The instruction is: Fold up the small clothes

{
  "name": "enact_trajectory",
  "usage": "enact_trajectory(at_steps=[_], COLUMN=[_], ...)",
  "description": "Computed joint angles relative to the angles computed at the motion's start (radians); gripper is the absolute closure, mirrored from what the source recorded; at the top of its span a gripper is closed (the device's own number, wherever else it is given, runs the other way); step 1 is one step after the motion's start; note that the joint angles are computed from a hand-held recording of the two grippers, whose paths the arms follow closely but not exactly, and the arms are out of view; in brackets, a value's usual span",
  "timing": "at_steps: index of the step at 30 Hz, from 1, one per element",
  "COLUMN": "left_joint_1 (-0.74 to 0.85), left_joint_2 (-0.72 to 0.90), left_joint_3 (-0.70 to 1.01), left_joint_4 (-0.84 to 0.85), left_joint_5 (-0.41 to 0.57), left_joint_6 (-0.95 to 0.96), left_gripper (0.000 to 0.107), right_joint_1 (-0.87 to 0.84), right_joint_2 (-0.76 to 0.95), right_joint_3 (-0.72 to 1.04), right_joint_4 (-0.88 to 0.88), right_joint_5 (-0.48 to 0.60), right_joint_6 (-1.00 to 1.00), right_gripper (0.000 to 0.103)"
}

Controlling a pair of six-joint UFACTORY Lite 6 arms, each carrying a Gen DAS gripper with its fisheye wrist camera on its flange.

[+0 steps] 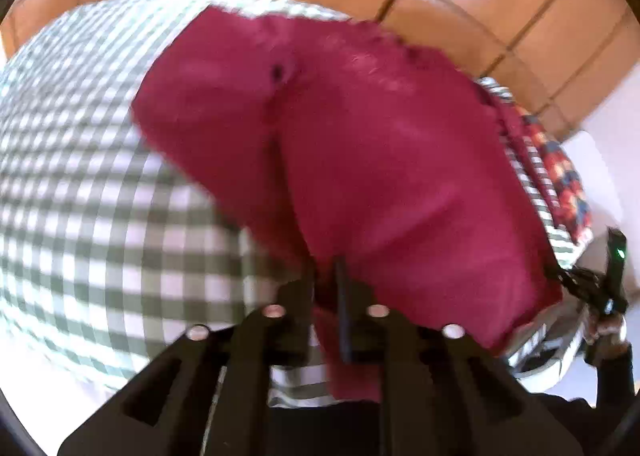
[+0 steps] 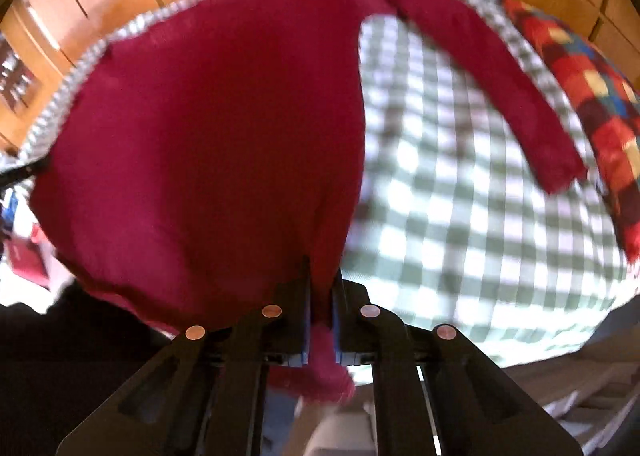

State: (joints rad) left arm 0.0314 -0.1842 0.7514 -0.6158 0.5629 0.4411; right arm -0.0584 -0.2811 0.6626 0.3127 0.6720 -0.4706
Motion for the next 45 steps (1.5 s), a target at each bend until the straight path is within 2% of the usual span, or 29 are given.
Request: enact_trajectory(at_steps=[1,2,3,4,6,9,11,14,15,17,18,19,21,22,23,25,28,31,36,37,39,40,41,42,43,45], left_joint_1=[0.014,0.032,0.049,0.071,0.090,0.115,0.132,0.126,0.124,0.109,0.111,0.113,0.095,0.091,0.102,0.184,0.338,0.455,0.546,0.543,0.521,0.506,0.493,0.488,0.489,0.492], left_joint_2=[-0.003,-0.021,-0.036,-0.052,-0.057,-0.015,0.032,0.145,0.177,0.279,0.333,0.374,0.408,0.408,0.399,0.405,0.478,0.643,0.979,0.997,0.953,0.904,0.880,0.886,0.899,0.927], left_joint_3=[-0.017,-0.042,-0.052,-0.059,-0.053,-0.012,0.022,0.099,0.118,0.183,0.224,0.257,0.290,0.307,0.322,0.399,0.603,0.900,1.389,1.417,1.348,1.259,1.212,1.206,1.213,1.249], left_joint_4=[-0.002,-0.008,-0.010,-0.012,0.040,0.105,0.082,0.002,0.032,0.124,0.107,0.068,0.116,0.178,0.198,0.130,0.083,0.065,0.027,0.045,0.089,0.096,0.109,0.105,0.098,0.102], left_joint_5=[-0.021,-0.049,-0.059,-0.072,-0.109,-0.166,-0.190,-0.243,-0.264,-0.291,-0.270,-0.239,-0.238,-0.245,-0.239,-0.197,-0.106,0.013,0.277,0.302,0.276,0.221,0.206,0.222,0.238,0.265], left_joint_6=[-0.016,-0.034,-0.040,-0.044,-0.110,-0.197,-0.189,-0.129,-0.157,-0.255,-0.242,-0.197,-0.218,-0.258,-0.274,-0.202,-0.168,-0.182,-0.306,-0.341,-0.346,-0.321,-0.302,-0.275,-0.257,-0.269], left_gripper=[0.062,0.056,0.052,0.053,0.053,0.053,0.053,0.037,0.035,0.038,0.053,0.082,0.098,0.101,0.102,0.102,0.102,0.102,0.096,0.095,0.091,0.083,0.076,0.061,0.056,0.056], right_joint_1=[-0.014,-0.024,-0.027,-0.022,0.003,0.101,0.196,0.330,0.358,0.419,0.440,0.464,0.503,0.522,0.536,0.558,0.595,0.599,0.617,0.619,0.615,0.614,0.613,0.613,0.616,0.622], right_joint_2=[0.006,0.015,0.024,0.031,0.044,0.060,0.077,0.155,0.184,0.253,0.287,0.328,0.398,0.440,0.473,0.522,0.544,0.550,0.534,0.527,0.515,0.515,0.513,0.514,0.522,0.531], right_joint_3=[0.011,0.030,0.047,0.071,0.107,0.155,0.189,0.263,0.290,0.336,0.359,0.381,0.424,0.448,0.466,0.493,0.490,0.480,0.437,0.427,0.409,0.408,0.404,0.403,0.408,0.419], right_joint_4=[0.010,0.019,0.020,0.008,-0.019,-0.084,-0.153,-0.194,-0.193,-0.149,-0.124,-0.084,-0.052,-0.026,0.010,0.019,-0.075,-0.063,-0.114,-0.116,-0.101,-0.098,-0.093,-0.090,-0.100,-0.132], right_joint_5=[0.012,0.029,0.040,0.039,0.018,-0.031,-0.076,-0.151,-0.165,-0.200,-0.209,-0.222,-0.242,-0.248,-0.252,-0.263,-0.305,-0.335,-0.391,-0.398,-0.408,-0.410,-0.413,-0.416,-0.421,-0.420], right_joint_6=[-0.011,-0.017,-0.018,-0.005,0.037,0.153,0.264,0.375,0.387,0.382,0.375,0.352,0.346,0.336,0.314,0.316,0.412,0.412,0.477,0.482,0.467,0.462,0.455,0.449,0.457,0.491], right_gripper=[0.096,0.092,0.078,0.058,0.047,0.047,0.040,0.038,0.038,0.038,0.038,0.038,0.038,0.038,0.038,0.038,0.033,0.030,0.029,0.028,0.028,0.027,0.027,0.026,0.026,0.025])
